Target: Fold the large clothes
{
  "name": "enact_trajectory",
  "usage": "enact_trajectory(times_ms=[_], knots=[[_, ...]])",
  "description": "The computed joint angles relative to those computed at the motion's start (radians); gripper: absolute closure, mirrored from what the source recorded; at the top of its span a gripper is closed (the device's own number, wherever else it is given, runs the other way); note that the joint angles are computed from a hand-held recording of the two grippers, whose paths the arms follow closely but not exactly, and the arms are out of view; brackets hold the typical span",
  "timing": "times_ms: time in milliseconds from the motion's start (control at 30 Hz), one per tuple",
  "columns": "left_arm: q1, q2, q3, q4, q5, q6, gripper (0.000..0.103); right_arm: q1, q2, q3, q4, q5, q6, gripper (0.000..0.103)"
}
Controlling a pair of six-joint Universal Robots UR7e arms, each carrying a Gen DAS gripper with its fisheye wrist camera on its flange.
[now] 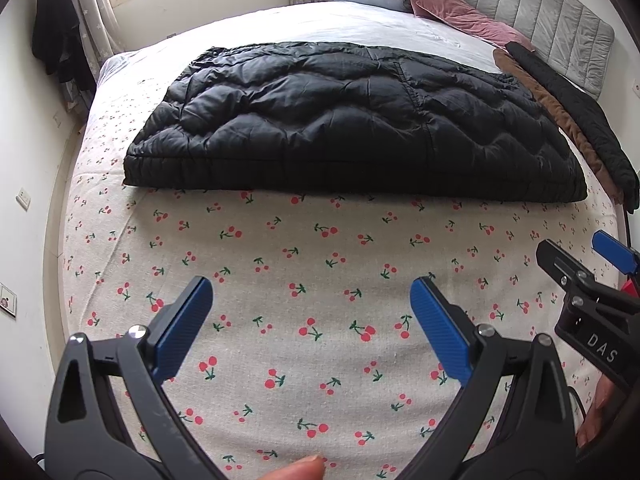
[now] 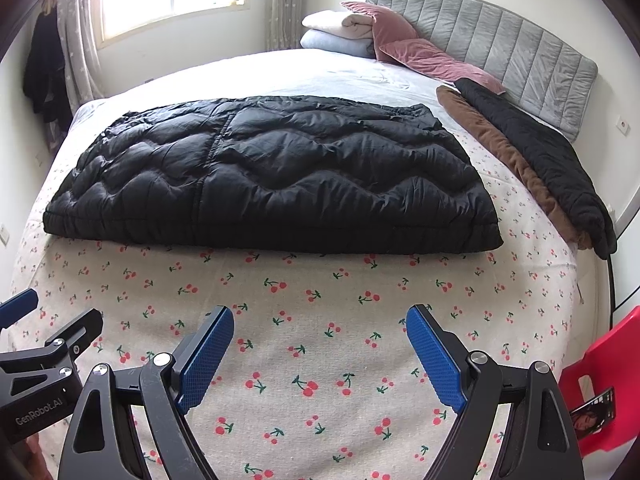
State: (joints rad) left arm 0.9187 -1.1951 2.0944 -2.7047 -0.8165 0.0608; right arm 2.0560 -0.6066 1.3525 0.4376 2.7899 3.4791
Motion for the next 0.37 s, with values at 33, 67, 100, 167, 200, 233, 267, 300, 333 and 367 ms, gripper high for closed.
enact_trajectory(times_ms=[33,67,100,167,200,233,267,300,333,367], knots=[[0.000,0.000,0.000,0.002,-0.001,-0.001,0.004,0.000,0.001,-0.001,0.003,-0.001,0.001,0.014],[0.001,0.000,0.000,0.005,-0.001,-0.002,0.004,-0.001,0.003,-0.002,0.004,-0.001,0.002,0.014],[0.001,0.000,-0.001,0.007,-0.002,-0.002,0.004,-0.001,0.004,-0.003,0.005,-0.001,0.002,0.014],[0.002,0.000,-0.001,0.014,-0.005,-0.004,0.004,-0.002,0.006,-0.005,0.009,-0.004,0.005,0.014],[0.003,0.000,-0.003,0.020,-0.007,-0.006,0.004,-0.003,0.007,-0.006,0.012,-0.007,0.006,0.014],[0.005,0.001,-0.004,0.026,-0.010,-0.009,0.004,-0.004,0.010,-0.008,0.020,-0.011,0.010,0.014],[0.007,0.002,-0.006,0.034,-0.012,-0.014,0.004,-0.006,0.013,-0.011,0.031,-0.017,0.016,0.014],[0.009,0.004,-0.008,0.044,-0.012,-0.022,0.004,-0.008,0.017,-0.015,0.045,-0.022,0.025,0.014],[0.014,0.007,-0.009,0.051,-0.013,-0.030,0.004,-0.010,0.021,-0.017,0.056,-0.026,0.033,0.014],[0.020,0.011,-0.011,0.056,-0.019,-0.039,0.004,-0.014,0.024,-0.017,0.060,-0.030,0.037,0.014]])
